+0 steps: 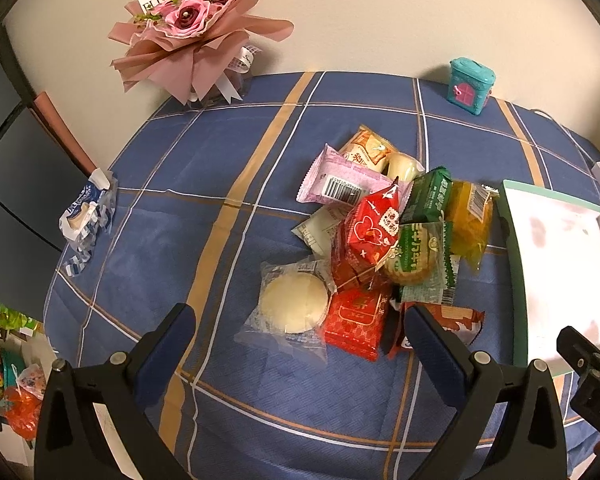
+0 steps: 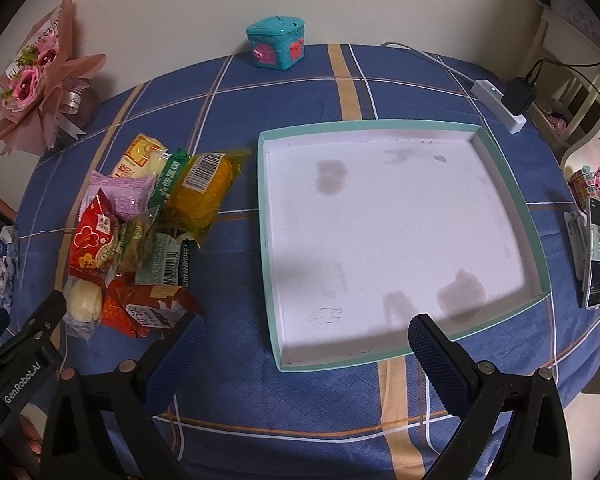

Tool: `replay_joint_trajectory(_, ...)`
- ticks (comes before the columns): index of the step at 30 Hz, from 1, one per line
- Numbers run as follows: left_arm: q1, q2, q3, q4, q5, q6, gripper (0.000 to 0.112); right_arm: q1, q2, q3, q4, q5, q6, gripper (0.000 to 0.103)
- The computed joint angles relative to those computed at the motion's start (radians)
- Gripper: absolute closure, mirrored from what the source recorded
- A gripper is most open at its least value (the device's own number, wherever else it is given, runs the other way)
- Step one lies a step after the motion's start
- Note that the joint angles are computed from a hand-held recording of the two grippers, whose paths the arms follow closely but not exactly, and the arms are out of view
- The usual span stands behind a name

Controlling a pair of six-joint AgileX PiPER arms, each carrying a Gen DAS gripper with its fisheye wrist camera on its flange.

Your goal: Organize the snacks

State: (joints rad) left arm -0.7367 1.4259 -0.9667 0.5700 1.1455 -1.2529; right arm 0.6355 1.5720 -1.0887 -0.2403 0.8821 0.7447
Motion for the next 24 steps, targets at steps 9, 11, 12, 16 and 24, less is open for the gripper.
replay_joint_trajectory(9, 0.005, 0.0, -0.003, -0.016, -0.016, 0.022, 0.009, 0.002, 0.004, -0.002, 0.005, 0.0, -0.009, 0.0)
replay_joint_trajectory(11, 0.016, -0.008, 0.004, -0.031, -0.035, 0.035, 0.009, 0.004, 0.006, -0.003, 0.005, 0.002, -0.008, 0.0)
replay_joint_trajectory(12, 0.018, -0.009, 0.006, -0.035, -0.042, 0.038, 0.009, 0.005, 0.006, -0.004, 0.006, 0.003, -0.009, 0.0)
replay_joint_trajectory(16, 0.017, -0.011, 0.008, -0.04, -0.05, 0.042, 0.009, 0.007, 0.008, -0.006, 0.004, 0.007, -0.011, 0.0)
replay_joint_trajectory(24, 0.021, -0.011, 0.009, -0.044, -0.055, 0.041, 0.009, 0.01, 0.014, -0.013, 0.001, 0.016, -0.015, 0.0)
